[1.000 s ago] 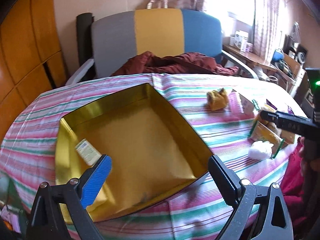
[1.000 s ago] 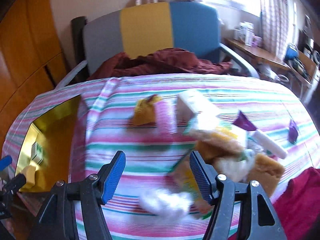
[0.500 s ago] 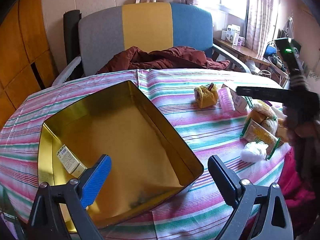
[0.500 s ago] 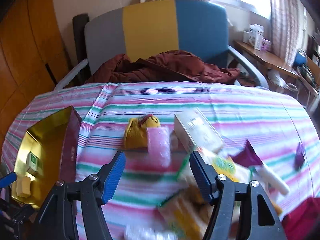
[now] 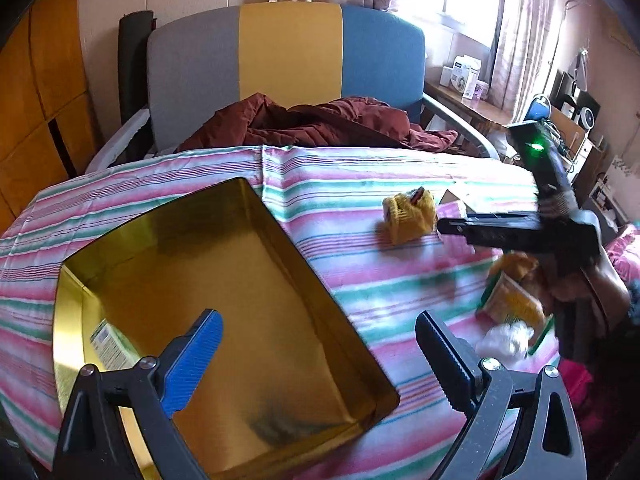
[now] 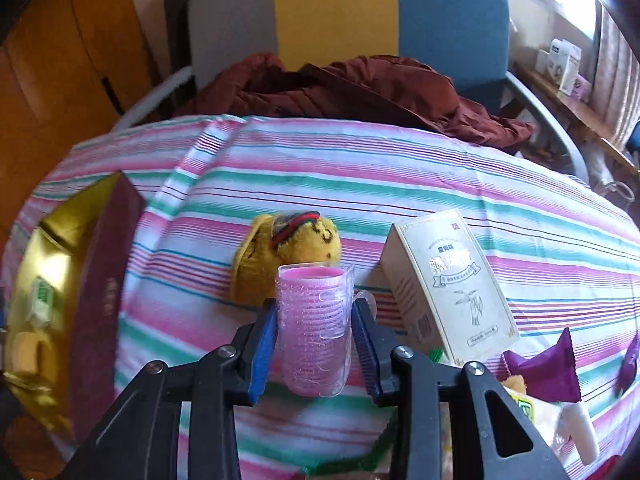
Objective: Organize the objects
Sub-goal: 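Grasp the yellow sock with the left tool while the right tool grasps the pink roller cup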
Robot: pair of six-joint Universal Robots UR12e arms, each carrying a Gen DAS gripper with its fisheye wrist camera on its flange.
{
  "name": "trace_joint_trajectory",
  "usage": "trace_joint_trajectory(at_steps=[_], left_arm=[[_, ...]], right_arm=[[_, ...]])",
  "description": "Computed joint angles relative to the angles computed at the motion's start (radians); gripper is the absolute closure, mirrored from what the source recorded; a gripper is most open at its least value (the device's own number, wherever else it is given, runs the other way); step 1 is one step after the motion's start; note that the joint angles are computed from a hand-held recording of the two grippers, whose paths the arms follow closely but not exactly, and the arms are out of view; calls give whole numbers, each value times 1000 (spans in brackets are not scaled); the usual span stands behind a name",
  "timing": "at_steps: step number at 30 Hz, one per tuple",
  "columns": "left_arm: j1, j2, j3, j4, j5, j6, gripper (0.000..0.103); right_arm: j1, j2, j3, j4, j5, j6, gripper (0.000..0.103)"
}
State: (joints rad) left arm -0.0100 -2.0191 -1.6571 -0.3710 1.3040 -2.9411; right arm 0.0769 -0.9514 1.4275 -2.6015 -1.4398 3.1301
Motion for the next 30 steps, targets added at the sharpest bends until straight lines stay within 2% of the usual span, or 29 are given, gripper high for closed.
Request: trace_joint_trajectory(at_steps=[3,5,8,14,16,21,28,29,30], left_arm=[[-8,-23,43,-34,-15,-5,5],[-20,-39,66,-28,6,-8,5],[-40,-69,112,-43,30,-7,6],[-95,-136,204,-71,91,53,7],[-109,-160,238,-105,87,68,7],[-142,-217,315,-164,94,79,7],[-165,-297,436,-270,105,25,7],[-167,-310,453,-283,108,20,9],[-168,-321,470,-305,111,12,17]], right_arm=[[-12,-11,13,-16,58,11,66],[-14,-18,19,-45,42,39,66],[-32,-34,40,-112,96,81,66],[-62,-44,61,-194,146,188,66],[-70,-48,69,-219,153,213,66],[-80,-52,78,-249,167,234,66],[-81,-51,75,-253,170,233,66],[-81,-50,74,-252,168,231,66],[-80,-50,74,-251,165,228,66]])
